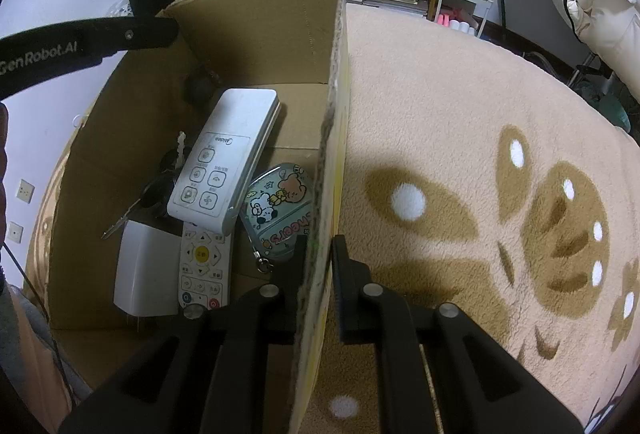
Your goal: Organize rigid objects
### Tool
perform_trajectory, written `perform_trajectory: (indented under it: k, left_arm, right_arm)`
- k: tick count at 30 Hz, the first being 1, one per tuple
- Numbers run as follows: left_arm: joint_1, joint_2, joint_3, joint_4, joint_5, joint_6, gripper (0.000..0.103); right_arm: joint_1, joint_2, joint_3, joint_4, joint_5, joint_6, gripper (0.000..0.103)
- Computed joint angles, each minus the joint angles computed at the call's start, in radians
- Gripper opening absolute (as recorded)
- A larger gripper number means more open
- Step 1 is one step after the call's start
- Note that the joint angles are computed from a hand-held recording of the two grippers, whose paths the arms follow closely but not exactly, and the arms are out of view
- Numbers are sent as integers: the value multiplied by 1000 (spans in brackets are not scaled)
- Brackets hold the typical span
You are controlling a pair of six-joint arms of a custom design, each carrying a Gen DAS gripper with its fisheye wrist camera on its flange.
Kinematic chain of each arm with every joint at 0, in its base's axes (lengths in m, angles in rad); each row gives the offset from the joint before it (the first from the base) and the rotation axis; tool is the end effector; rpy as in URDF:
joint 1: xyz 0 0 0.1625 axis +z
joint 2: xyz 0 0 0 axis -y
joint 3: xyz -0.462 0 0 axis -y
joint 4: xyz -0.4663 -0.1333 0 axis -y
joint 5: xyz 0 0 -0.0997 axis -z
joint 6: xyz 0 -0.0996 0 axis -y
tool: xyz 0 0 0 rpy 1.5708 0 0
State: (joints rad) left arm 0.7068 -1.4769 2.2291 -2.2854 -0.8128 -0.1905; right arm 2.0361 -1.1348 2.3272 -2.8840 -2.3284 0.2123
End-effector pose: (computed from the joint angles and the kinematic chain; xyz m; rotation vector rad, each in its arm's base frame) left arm -0.2345 -0.4656 0.2278 0.8205 2.2887 -0.4477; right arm 0.2711 -0.3955 0.0882 0.2482 -2.4142 0.4593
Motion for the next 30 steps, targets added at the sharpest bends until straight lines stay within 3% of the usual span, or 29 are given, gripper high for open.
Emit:
perform_trajectory:
  k: [10, 15, 16, 17, 19, 25, 30]
  left_arm:
    - [14, -7, -16, 27, 12, -32, 12]
    - [27, -10, -36, 36, 54, -45, 21]
    - [33, -9, -44, 47, 61, -61, 29]
    - [43, -5, -56, 64, 68, -85, 48]
    - [58, -6, -68, 61, 80, -110, 73]
    - [99, -5, -97, -13, 113, -111, 97]
    - [159, 17, -157, 36, 91, -145, 97]
  right_arm:
    - [-2, 3, -1, -4, 5, 2, 12]
    - [-3, 4, 0, -6, 6, -1, 12]
    - [-2, 4, -1, -7, 5, -1, 12]
    - [-3, 4, 0, -6, 5, 0, 12]
    - [-4, 2, 0, -7, 5, -4, 12]
    - [-1, 5, -2, -5, 2, -3, 12]
    - [-1, 1, 3, -8, 5, 0, 12]
